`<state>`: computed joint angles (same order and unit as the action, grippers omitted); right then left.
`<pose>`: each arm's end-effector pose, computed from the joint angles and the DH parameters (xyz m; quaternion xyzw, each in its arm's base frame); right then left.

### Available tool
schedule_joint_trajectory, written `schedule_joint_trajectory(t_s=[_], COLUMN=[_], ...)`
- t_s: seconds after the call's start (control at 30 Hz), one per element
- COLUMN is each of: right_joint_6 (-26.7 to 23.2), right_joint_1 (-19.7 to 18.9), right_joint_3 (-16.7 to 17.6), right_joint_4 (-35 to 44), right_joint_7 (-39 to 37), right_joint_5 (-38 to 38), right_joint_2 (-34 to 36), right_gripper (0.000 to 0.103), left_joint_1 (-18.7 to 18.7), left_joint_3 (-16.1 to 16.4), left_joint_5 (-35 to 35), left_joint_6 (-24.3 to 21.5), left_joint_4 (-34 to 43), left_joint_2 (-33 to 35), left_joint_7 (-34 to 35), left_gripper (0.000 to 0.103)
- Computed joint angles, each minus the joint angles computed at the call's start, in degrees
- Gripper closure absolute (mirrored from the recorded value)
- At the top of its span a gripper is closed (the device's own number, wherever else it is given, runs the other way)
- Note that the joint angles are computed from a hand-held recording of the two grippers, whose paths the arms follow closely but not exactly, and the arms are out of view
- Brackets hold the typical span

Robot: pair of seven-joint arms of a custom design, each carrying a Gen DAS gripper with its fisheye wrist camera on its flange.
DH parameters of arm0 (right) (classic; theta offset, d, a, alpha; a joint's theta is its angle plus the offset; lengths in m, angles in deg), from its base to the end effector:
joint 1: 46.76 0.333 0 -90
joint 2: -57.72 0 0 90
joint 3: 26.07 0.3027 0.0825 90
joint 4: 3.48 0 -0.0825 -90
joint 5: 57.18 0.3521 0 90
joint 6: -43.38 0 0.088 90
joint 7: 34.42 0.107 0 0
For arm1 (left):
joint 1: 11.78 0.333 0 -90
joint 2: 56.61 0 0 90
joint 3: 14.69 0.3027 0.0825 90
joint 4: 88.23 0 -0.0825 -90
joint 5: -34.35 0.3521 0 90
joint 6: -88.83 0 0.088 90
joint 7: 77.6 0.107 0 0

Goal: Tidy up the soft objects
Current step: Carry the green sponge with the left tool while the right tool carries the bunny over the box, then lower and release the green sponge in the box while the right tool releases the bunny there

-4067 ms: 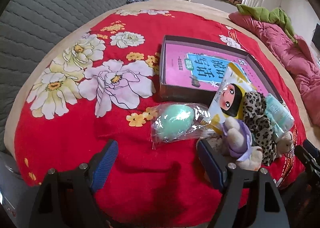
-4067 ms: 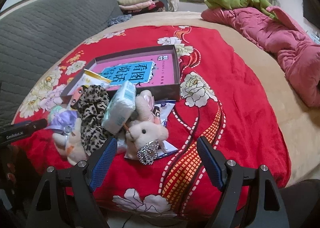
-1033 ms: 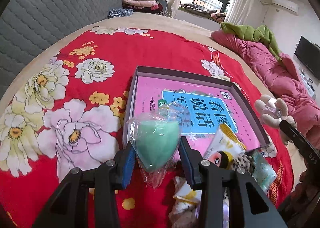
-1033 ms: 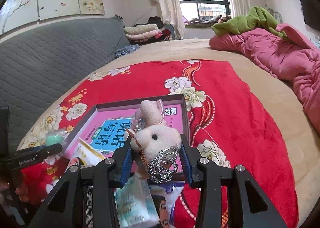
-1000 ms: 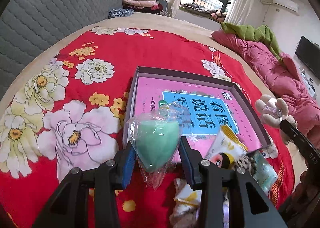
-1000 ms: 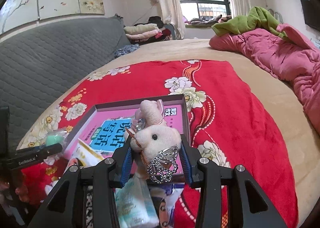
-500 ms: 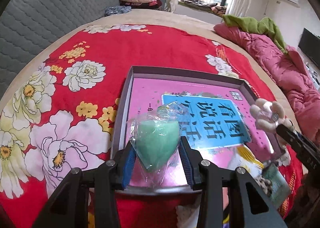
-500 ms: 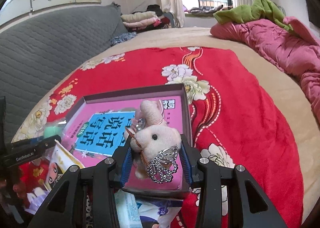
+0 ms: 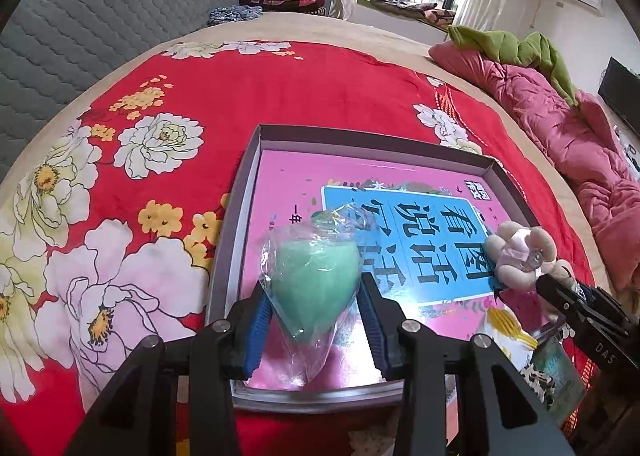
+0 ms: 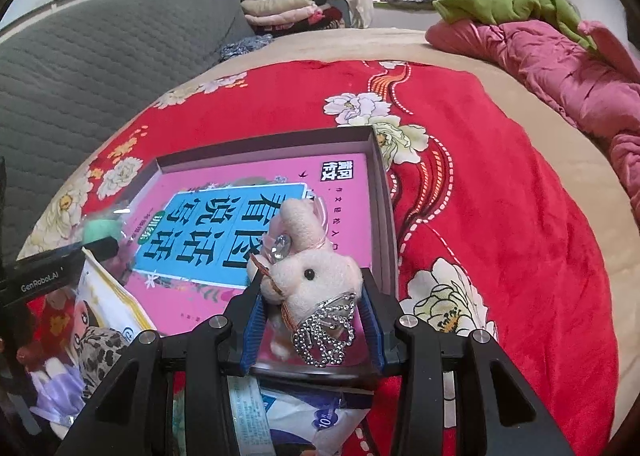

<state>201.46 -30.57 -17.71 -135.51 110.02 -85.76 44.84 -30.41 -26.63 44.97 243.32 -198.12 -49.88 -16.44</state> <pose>0.4397 0.2272 0.5128 -0.6201 0.6944 -0.2081 0.2999 0.5192 -0.3078 0.5106 -0.6120 0.7190 -0.2994 0.1375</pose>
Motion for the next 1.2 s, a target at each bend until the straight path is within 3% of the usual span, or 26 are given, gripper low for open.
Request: schedule_joint_trajectory(t_s=[0.37,0.63,1.2], right_joint_6=[-3.17,-2.54,-1.75], right_joint_1=[0.81,0.44,-1.54], right_joint_3=[0.28,0.59,1.57], right_joint_4=[1.53,1.27,0.38], right_joint_7=[-1.77,-0.42,5.05], right_joint_5=[-0.79,-2.55,-7.98], right_joint_2=[0.9,0.12,-2.13], right_gripper=[0.056,0.045,0.039], left_joint_1=[-0.04,-0.03,0.21], left_joint_3=[0.12,0.21,0.22], left_joint_5=[0.34,1.09,0.88], left_joint_6=[-0.47,-0.7,-1.48], left_joint_4=[0.0,-0.06,0.06], left_joint_2=[0.1,0.03,0.06], left_joint_7=[-0.53,-1.18,-1.59], left_gripper=[0.06,0.06,0.059])
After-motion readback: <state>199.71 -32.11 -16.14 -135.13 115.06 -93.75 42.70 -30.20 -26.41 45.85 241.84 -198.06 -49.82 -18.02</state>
